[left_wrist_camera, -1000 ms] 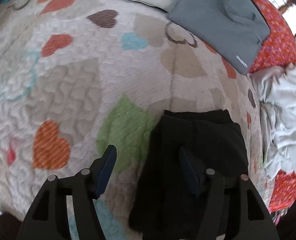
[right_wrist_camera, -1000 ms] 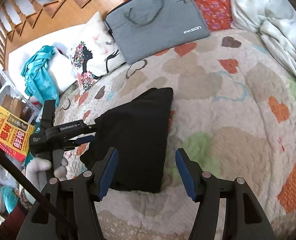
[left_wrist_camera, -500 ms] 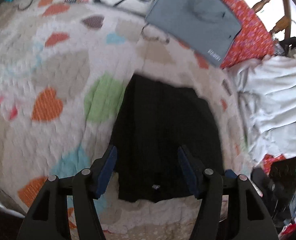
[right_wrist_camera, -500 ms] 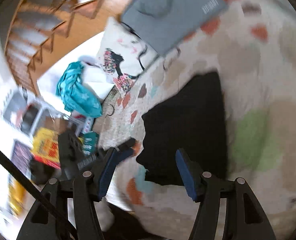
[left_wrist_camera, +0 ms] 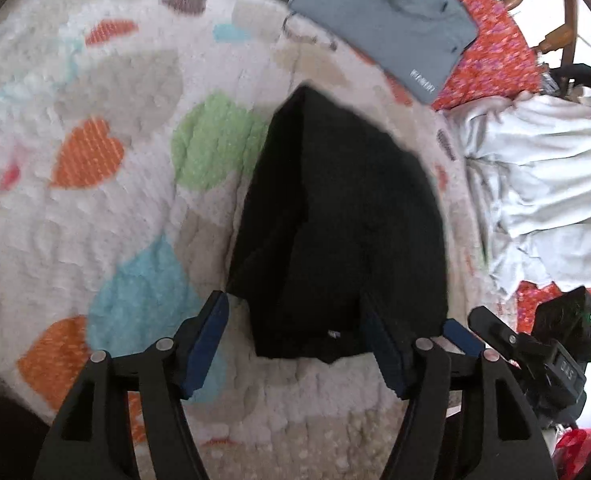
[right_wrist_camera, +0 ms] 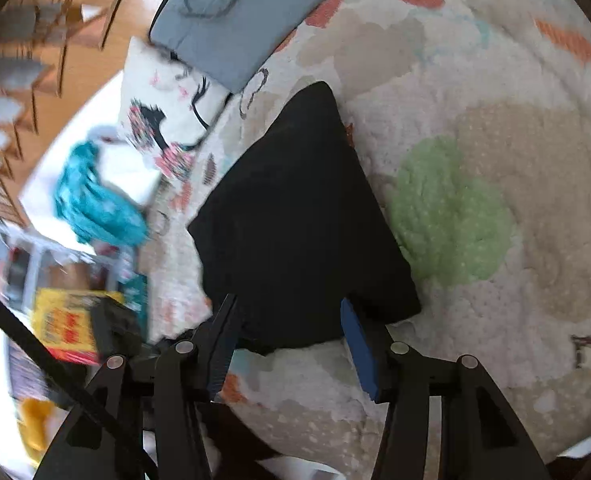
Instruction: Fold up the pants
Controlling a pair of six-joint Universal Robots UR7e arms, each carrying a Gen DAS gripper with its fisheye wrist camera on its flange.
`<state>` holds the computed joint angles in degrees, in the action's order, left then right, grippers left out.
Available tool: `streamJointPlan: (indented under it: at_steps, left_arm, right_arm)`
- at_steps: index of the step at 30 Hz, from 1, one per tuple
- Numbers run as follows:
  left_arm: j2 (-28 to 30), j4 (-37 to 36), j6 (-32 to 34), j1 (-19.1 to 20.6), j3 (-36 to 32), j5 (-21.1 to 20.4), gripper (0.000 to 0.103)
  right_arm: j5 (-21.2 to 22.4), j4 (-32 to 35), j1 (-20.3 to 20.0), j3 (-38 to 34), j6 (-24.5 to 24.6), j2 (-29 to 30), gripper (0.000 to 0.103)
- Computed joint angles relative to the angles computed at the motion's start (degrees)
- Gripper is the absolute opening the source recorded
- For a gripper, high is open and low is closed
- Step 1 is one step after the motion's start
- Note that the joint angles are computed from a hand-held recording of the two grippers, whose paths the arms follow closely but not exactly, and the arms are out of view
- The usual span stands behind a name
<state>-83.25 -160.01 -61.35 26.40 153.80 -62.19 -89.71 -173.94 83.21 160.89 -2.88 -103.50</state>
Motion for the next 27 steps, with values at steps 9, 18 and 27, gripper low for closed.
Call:
streamJointPlan:
  at_steps: [9,18,27]
  left_arm:
    - [2.0,2.4,6.1,2.5,-7.1,7.0,0.067]
    - [14.8,-0.5,15.0,13.5,-15.6,7.7,0.068]
    - [16.6,-6.5,19.1,20.5,-17.8,5.3,0.075]
  right_arm:
    - [-0.5,-1.8,6.7,-9.4,1.8,7.5,0.066]
    - [1.0,-5.7,-1.1,-18.9,0.3,22.9,0.066]
    - [-1.7,-5.4,-4.2,-20.2,-2.2,21.6,0.067]
